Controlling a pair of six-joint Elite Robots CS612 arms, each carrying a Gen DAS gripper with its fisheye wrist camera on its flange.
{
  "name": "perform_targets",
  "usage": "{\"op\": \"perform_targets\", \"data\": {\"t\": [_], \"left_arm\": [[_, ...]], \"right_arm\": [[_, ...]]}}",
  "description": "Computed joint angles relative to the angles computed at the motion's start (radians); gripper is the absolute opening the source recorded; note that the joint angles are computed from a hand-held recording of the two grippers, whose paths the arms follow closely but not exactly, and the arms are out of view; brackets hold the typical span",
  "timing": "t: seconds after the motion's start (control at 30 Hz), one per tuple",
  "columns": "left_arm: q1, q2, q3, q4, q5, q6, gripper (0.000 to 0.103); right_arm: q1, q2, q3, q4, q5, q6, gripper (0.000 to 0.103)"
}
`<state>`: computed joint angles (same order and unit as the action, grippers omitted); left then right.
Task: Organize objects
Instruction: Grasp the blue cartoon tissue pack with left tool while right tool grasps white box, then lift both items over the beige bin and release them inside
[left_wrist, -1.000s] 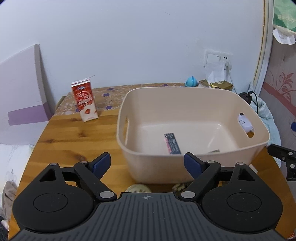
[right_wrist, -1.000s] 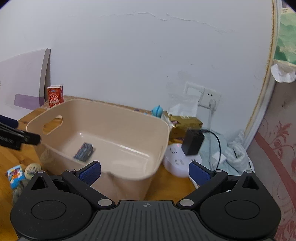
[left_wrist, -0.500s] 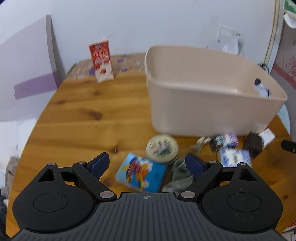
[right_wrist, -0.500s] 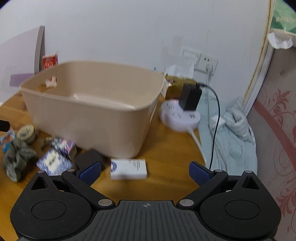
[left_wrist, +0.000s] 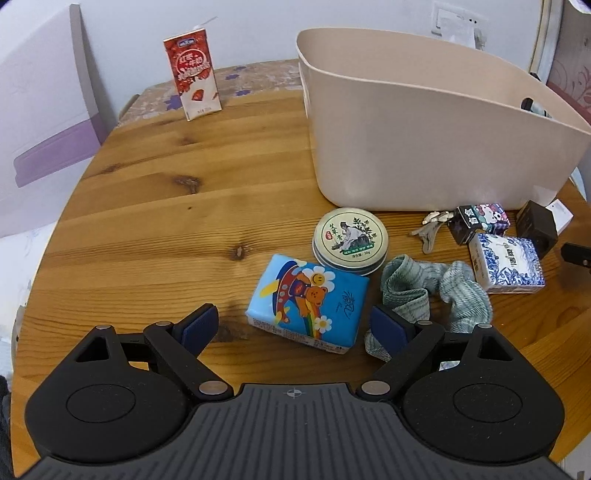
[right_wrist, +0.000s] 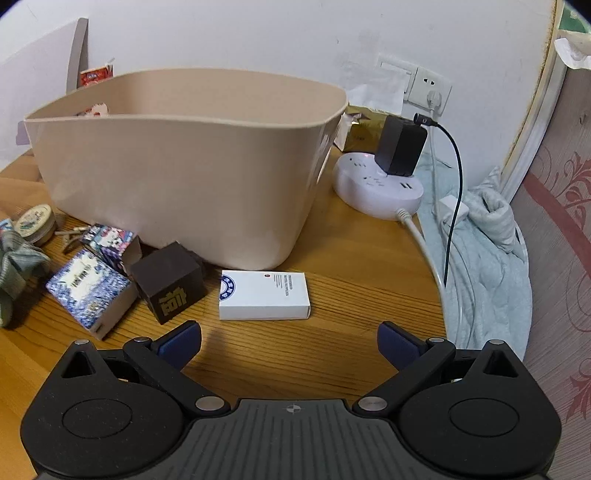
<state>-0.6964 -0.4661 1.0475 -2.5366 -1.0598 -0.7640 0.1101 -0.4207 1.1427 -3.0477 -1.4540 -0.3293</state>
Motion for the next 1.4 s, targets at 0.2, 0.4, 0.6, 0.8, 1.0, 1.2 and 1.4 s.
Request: {"op": "perform_targets", "data": {"t": [0.2,0.4,0.6,0.8,1.0,1.2,1.4], "left_arm": [[0.019,0.018,-0.017,-0.019,-0.050,-0.003,0.092],[0.023,0.028,-0.022,-0.062,-0.053,0.027,0.086],[0.016,0.033,-0.025,-0.095,-0.047,0.070,0.070],[0.010,0.026,-0.018,-0.068,-0.026,-0.015,0.068],[-0.004,0.005,0.017,-0.096,-0.021,0.000,0.068],[-0.021,-0.019,0.050,-0.144,0.018,0.029,0.068],[-0.038,-0.039,0.066,-0.216,0.091,0.078,0.068]], "right_arm": [[-0.004,0.027,-0.036,0.008,0.029,0.031,0.103],[-0.014,0.049,-0.069,0.009,0.072,0.081,0.103],[-0.017,0.048,-0.058,-0.020,0.101,0.117,0.081],[-0.017,0.033,-0.030,-0.037,0.110,0.124,0.055],[-0.021,0.000,0.031,-0.062,0.122,0.108,0.055],[-0.032,-0.038,0.097,-0.126,0.140,0.126,0.055],[-0.044,-0.073,0.148,-0.191,0.169,0.143,0.055]]}}
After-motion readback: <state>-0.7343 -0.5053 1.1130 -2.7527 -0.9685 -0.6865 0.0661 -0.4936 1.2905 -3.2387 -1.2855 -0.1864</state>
